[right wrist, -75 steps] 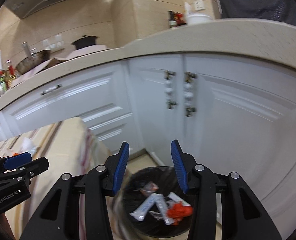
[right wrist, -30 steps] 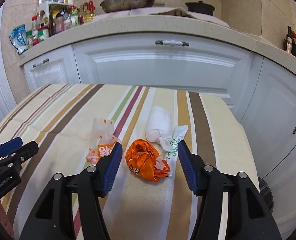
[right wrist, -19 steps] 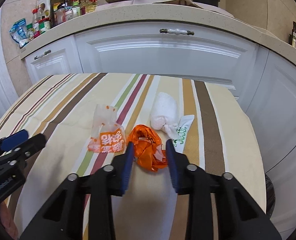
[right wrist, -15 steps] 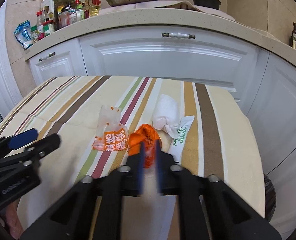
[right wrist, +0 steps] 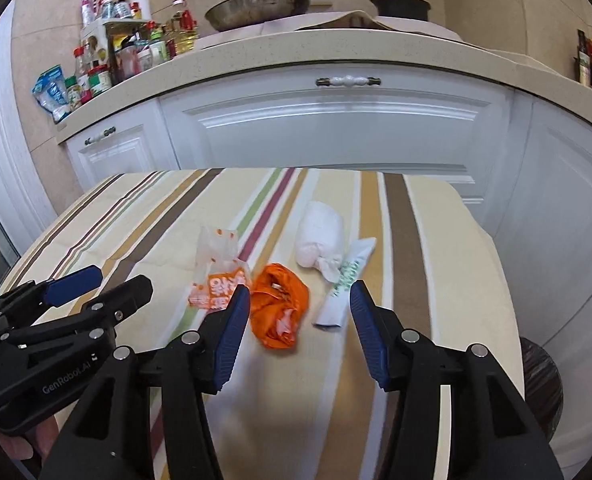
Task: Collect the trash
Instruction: 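Grasp the orange wrapper with the right tool while the left tool grasps the clear printed bag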
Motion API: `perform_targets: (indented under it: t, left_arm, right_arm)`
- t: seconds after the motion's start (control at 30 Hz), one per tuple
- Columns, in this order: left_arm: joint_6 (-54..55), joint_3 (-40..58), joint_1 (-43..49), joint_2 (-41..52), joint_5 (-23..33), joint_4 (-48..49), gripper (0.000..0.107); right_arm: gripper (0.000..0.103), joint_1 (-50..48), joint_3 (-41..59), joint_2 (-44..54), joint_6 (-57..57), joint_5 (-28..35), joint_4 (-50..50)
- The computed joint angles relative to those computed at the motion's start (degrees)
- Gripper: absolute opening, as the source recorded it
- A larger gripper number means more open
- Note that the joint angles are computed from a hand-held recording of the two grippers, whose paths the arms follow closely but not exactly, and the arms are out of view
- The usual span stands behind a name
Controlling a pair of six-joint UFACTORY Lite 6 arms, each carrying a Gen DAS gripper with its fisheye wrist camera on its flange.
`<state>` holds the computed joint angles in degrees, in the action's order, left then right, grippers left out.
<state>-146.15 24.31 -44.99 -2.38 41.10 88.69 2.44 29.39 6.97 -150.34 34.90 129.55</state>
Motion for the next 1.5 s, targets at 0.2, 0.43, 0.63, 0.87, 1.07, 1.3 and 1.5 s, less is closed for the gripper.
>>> perform_targets:
  t: [0.2,0.43,0.63,0.87,1.07,1.3,1.5]
  left_arm:
    - [0.47,-5.61,1.71,-5.14,0.27,-1.39,0.063]
    - [0.01,-10.14,5.08,-9.63,-1.33,-0.24,0.063]
    - [-2.51,-7.70,4.49,-6.92,-2.47,3.42,0.063]
    - [-4.84,1.49,4.33,2.73,-3.72,8.31,0.063]
    - [-2.99,9.66,4.99,9.98,-4.49,8.53,0.063]
    - [1.45,18.16,6.32,17.71,-4.93,6.49,0.063]
    - [2.34,21.79,8.11,21.41,-5.64,6.14,0.039]
  right_arm:
    - [0.052,6.32,2.33,2.57,-4.23,-3.31,6.47]
    - [0.035,10.57,5.27,6.94,-10.05,-7.15,14.37]
    - [0.032,8.44,2.97,4.35,-9.45,-4.67,13.08]
    - [0.032,0.39,0.20,-0.74,-5.85,-2.25,5.56]
    - [0.032,-8.36,2.18,1.17,-2.81,0.33,-1.11]
    - [0.032,-14.67,7.62,7.10,1.07,2.64,-6.65]
    - [0.032,-16.69,10.10,10.26,2.99,4.07,-9.65]
